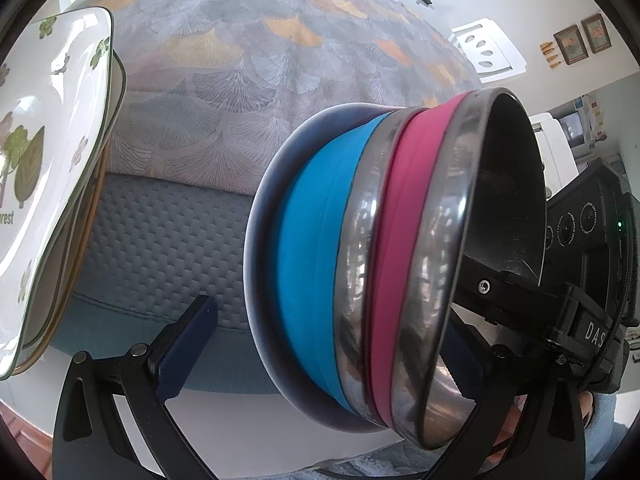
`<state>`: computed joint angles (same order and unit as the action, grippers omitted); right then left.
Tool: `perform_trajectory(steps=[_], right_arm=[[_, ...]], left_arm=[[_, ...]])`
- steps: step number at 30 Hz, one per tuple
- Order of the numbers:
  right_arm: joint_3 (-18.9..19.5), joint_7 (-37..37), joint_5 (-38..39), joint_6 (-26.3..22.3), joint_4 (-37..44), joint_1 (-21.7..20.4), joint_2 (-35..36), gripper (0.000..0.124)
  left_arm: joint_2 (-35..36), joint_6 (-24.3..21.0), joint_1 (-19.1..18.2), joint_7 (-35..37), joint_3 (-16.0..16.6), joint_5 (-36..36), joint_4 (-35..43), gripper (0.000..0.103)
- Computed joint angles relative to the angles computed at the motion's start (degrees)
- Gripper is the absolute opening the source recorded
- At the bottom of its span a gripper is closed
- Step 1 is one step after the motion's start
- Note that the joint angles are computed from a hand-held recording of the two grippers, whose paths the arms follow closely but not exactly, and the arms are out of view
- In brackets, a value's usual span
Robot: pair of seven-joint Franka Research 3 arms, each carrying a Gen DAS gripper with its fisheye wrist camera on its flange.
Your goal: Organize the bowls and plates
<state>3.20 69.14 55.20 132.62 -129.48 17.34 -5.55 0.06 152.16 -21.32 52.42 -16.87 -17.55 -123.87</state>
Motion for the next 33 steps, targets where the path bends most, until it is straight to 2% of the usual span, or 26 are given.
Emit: perform_trajectory(steps=[7, 9, 10, 14, 16, 19, 21, 28, 33], right_arm=[[0.10, -0.04, 0.32, 1.70, -1.36, 0.19, -1.11, 0.071], [0.47, 0.50, -0.76, 4.48, -2.56, 0.41, -2.32, 0.071], [0.98, 0.67, -2.42, 7.49, -3.57, 0.63, -3.46, 0.071], [1.09, 0.05, -5.97, 13.24, -5.32, 1.71, -5.72, 0.056], [0.04, -1.06, -5.05, 12.23, -5.34, 2.24, -5.79, 0.054], [-2.29, -4.11, 0.31, 6.09, -4.43, 2.24, -4.34, 0.054], [-2.51, -4.75, 3.36, 4.46, -4.58, 1.64, -3.81, 0.054], [-1.40, -3.82, 4.96, 3.72, -4.68, 0.53, -3.25, 0.064], [-1.13, -3.55, 5.19, 3.89, -5.01, 0.34, -3.52, 0.065]], left_arm=[[-0.49, -0.02, -0.21, 0.34, 0.16, 0.16, -0.08, 0.103], [0.71, 0.18, -0.15, 0.24, 0.14, 0.46, 1.08, 0.103], [0.91, 0.35, -0.10, 0.16, 0.06, 0.51, 1.24, 0.103], [1.52, 0.57, 0.20, 2.07, -0.18, -0.10, 2.00, 0.103], [1.46, 1.24, 0.35, 4.13, -0.33, -1.21, 1.71, 0.103], [1.15, 2.09, 0.44, 4.91, -0.38, -2.37, 1.13, 0.102], [0.83, 2.00, 0.48, 5.75, -0.34, -3.01, 0.85, 0.102], [0.13, 1.83, 0.42, 7.72, -0.06, -3.74, 0.26, 0.102], [0.13, 2.00, 0.00, 7.24, -0.13, -3.36, 0.29, 0.102]])
